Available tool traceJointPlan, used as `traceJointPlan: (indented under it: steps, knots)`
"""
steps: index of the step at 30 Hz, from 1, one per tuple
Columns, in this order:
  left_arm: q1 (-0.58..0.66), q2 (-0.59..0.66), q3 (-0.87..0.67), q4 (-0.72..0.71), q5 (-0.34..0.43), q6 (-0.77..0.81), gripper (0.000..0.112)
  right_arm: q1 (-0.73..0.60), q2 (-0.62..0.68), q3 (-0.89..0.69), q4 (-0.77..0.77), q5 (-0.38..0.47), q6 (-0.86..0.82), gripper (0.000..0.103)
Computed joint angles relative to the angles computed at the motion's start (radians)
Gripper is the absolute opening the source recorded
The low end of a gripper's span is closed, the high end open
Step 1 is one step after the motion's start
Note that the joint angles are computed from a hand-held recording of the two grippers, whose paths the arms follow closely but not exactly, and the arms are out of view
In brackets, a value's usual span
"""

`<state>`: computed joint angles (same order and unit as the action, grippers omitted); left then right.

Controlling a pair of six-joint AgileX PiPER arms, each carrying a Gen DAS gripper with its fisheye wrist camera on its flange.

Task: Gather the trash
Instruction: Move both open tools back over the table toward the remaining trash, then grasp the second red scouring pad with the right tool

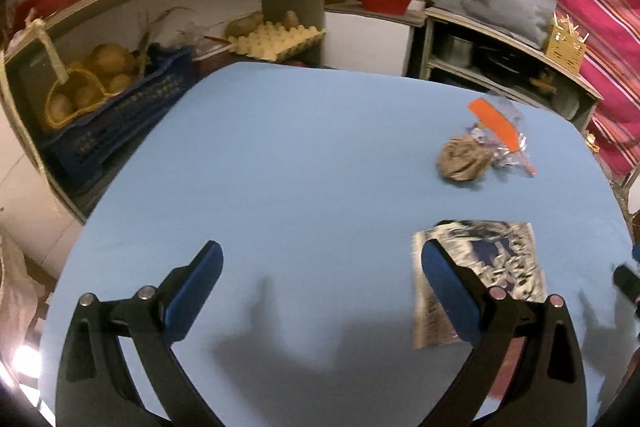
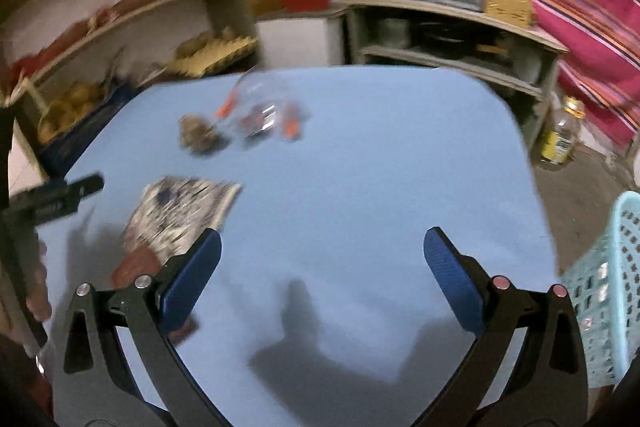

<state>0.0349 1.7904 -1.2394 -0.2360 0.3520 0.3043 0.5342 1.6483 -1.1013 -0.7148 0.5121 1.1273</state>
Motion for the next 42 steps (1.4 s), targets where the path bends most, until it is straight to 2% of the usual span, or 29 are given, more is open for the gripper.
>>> traceJointPlan:
  steps: [5,12,19,24,27,32,38,40,42]
  knots:
    - [0.078,-0.023,0.047,-0.143,-0.021,0.188,0.097,0.097,0.072,-0.05,-0.017,0.039,0.015,0.099]
    - [0.166,-0.032,0.052,-0.31,0.006,0.378,0.097,0.176,0.128,-0.103,-0.025,0.092,0.043,0.099]
    - [0.175,-0.041,0.066,-0.333,0.007,0.423,0.097,0.221,0.178,-0.152,0.005,0.11,-0.011,0.099]
    - [0.164,-0.063,0.113,-0.326,-0.035,0.447,0.097,0.204,0.197,-0.173,0.105,0.074,-0.094,0.099]
    - [0.171,-0.056,0.104,-0.313,-0.028,0.43,0.097,0.207,0.203,-0.183,0.145,0.065,-0.133,0.099]
    - [0.184,-0.046,0.084,-0.337,-0.008,0.438,0.097,0.229,0.244,-0.238,0.129,0.13,-0.155,0.099]
    - [0.178,-0.039,0.079,-0.322,-0.009,0.438,0.097,0.207,0.254,-0.249,0.167,0.12,-0.195,0.098]
    - [0.175,-0.039,0.079,-0.316,-0.017,0.435,0.097,0.206,0.249,-0.24,0.178,0.101,-0.217,0.09]
    - [0.177,-0.037,0.071,-0.337,-0.004,0.444,0.097,0.213,0.245,-0.234,0.173,0.099,-0.239,0.076]
